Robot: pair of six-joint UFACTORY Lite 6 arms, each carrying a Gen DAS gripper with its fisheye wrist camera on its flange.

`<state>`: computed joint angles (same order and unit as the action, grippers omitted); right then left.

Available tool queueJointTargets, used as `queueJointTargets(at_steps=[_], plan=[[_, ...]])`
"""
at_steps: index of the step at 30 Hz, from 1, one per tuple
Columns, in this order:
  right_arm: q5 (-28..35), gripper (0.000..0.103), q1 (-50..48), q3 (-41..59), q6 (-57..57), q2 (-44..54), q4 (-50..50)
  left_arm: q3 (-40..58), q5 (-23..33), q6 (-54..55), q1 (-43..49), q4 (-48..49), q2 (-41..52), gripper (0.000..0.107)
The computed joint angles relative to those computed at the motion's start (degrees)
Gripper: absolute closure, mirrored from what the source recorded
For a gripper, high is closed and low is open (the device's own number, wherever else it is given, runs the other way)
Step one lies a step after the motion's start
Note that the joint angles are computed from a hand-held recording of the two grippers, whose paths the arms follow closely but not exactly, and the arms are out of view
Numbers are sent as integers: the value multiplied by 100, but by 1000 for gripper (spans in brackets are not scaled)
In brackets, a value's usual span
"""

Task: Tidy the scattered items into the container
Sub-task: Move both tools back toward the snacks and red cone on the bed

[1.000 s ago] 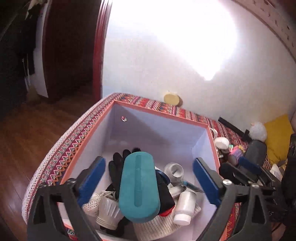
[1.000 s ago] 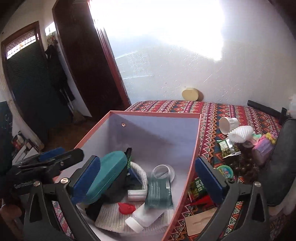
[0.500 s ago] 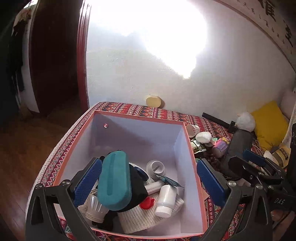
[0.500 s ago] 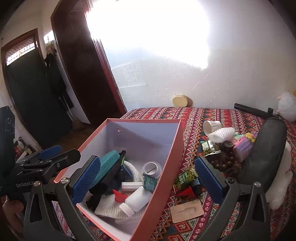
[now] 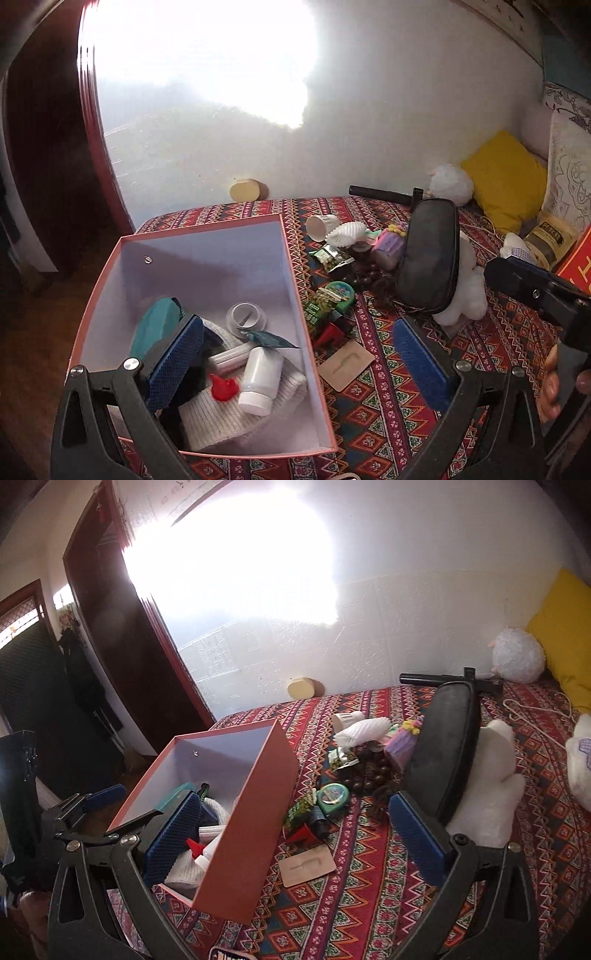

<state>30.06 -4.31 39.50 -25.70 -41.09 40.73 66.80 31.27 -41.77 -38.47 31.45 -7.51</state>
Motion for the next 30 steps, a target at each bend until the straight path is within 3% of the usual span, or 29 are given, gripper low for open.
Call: queueJointTargets(at_steps=[10,17,24,30], plan=[[1972,1,-3285,24,-2471,-80,1401,962,142,-614,-733,254,1279,4],[3032,1,-5061,135,-3703,665,2037,1325,80,-637,-720,117,1777,4],[3318,1,-5617,250,-4294,1801,2458,1660,183,-767,-864,293,2374,4],[3246,1,-5429,347,-4429,2896,2695,2244,274,-619,-875,166,3166,4]])
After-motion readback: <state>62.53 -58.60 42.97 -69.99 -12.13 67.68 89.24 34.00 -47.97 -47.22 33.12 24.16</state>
